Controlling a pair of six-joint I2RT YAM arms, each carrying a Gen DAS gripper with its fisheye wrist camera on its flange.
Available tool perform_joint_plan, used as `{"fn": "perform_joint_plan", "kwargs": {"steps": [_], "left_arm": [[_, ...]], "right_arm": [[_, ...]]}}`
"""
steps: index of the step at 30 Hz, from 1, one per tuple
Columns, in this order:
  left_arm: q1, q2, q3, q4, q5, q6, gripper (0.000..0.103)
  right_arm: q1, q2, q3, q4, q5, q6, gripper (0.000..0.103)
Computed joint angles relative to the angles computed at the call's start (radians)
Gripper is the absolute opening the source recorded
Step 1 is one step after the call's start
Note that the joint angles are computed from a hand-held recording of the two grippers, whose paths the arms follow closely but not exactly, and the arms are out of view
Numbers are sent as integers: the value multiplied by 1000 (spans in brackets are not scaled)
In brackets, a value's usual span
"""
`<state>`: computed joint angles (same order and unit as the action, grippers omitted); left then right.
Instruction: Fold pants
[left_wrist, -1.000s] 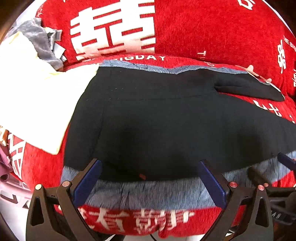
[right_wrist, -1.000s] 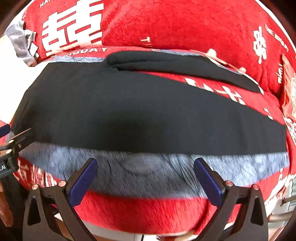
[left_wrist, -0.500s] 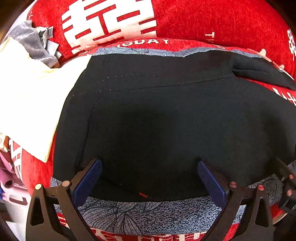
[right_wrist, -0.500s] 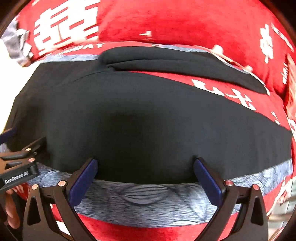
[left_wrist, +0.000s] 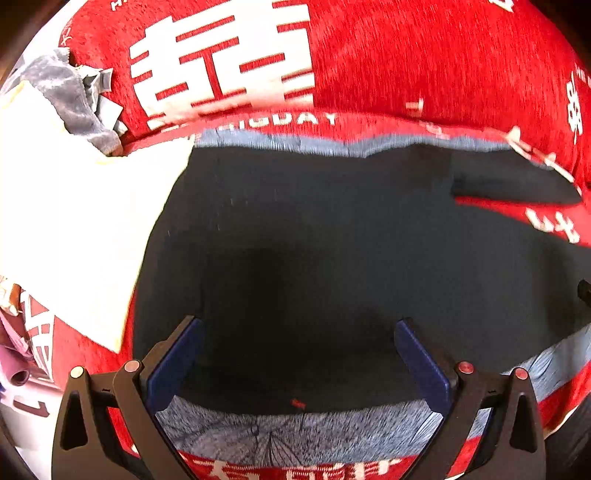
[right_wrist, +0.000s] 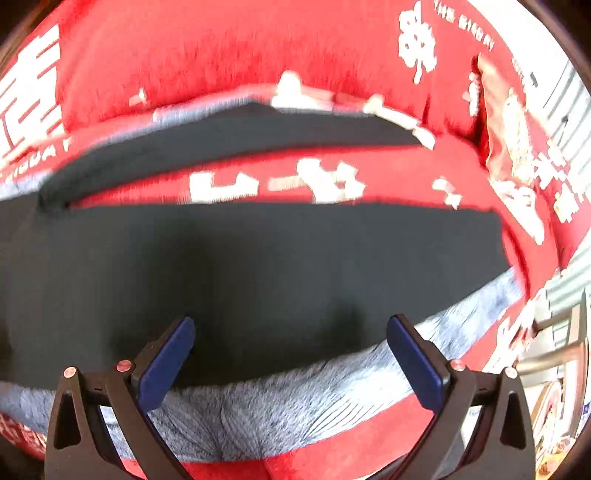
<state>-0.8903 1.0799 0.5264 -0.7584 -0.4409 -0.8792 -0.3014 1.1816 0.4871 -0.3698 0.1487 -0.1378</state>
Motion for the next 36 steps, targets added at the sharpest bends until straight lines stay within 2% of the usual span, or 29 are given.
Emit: {"fn": "perform_joint_plan", "kwargs": {"steps": [3, 7, 12, 20, 25, 29, 32, 36], "left_arm": [[97, 8, 35, 32, 41, 91, 103], [210, 49, 65, 78, 89, 194, 103], [332, 110, 91, 144, 142, 306, 103], [443, 259, 144, 236, 198, 412, 103], [483, 350, 186, 277, 227, 447, 103], [502, 423, 223, 296, 240, 472, 103], [518, 472, 249, 302, 247, 494, 103], [549, 495, 256, 311, 269, 516, 103]], "right_arm": [[100, 7, 85, -40, -48, -6, 103], [240, 119, 196, -38, -97, -6, 103], [387, 299, 320, 1, -65, -35, 103], [418, 517, 471, 22, -94, -34, 103], [403, 662, 603, -9, -178, -72, 103], [404, 824, 779, -68, -254, -141, 103], [423, 972, 947, -135, -264, -204, 103], [445, 1204, 1249, -343, -292, -294, 103]]}}
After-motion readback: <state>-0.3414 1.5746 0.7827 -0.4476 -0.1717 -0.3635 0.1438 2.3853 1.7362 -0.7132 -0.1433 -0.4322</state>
